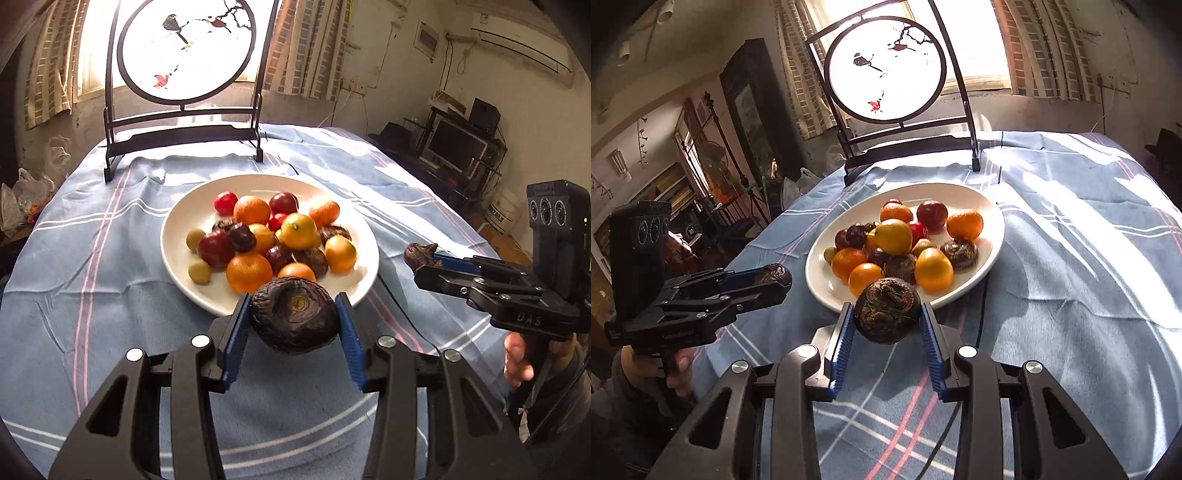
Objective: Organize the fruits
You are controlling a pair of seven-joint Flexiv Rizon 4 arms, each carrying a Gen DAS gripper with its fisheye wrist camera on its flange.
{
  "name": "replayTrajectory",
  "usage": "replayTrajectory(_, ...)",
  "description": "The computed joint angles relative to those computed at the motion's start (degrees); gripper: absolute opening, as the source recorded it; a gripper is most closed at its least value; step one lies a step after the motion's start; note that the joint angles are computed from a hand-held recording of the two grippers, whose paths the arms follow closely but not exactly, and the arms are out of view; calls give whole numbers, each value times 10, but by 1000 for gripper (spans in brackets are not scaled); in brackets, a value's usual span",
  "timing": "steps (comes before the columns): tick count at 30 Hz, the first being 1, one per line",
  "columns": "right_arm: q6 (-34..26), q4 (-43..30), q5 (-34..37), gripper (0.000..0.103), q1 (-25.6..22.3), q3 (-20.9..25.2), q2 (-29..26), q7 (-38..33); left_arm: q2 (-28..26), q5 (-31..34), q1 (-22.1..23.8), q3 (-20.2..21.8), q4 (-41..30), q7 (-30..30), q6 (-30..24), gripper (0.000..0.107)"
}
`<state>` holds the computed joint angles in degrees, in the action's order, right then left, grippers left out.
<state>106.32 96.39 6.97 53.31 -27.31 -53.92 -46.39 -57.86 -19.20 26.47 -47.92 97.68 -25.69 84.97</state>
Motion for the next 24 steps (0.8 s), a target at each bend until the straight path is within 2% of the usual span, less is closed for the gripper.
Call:
replayTrajectory(3,-47,-63,-27,36,-42,12,-10,18,-5,-23,-55,43,-76,-20,-40,45)
replayTrajectory(7,-106,-147,-75,36,-84,13,-42,55,-16,-55,-140,127,-171,-46,-83,45)
replayTrajectory(10,-134,-196,-114,38,-129,53,-61,65,-26,-70,-180,173,-214,-53,-102,45)
replayTrajectory(11,-140,-204,-117,42,-129,49,-66,69,-28,-74,-189,183,-220,-52,-100,45)
replayTrajectory(12,-137,-199,-122,55,-118,27,-70,91,-29,-79,-194,188,-223,-49,-99,47)
replayTrajectory(13,-129,-191,-122,60,-107,10,-71,106,-29,-85,-196,191,-221,-45,-95,51)
replayTrajectory(14,-120,-182,-127,60,-106,10,-68,112,-28,-90,-197,193,-219,-44,-86,62)
replayTrajectory(15,-112,-170,-132,60,-104,9,-62,117,-25,-96,-192,188,-207,-40,-70,75)
replayTrajectory(18,-80,-113,-127,61,-74,-10,-40,128,-14,-100,-150,134,-148,-12,-7,92)
replayTrajectory(20,-54,-64,-105,68,-37,-35,-26,136,-4,-85,-114,100,-101,-1,23,97)
replayTrajectory(22,-35,-9,-66,90,20,-79,-16,140,7,-64,-74,69,-47,0,50,98)
replayTrajectory(24,-14,40,-23,99,79,-123,-14,140,16,-42,-34,40,6,-4,78,98)
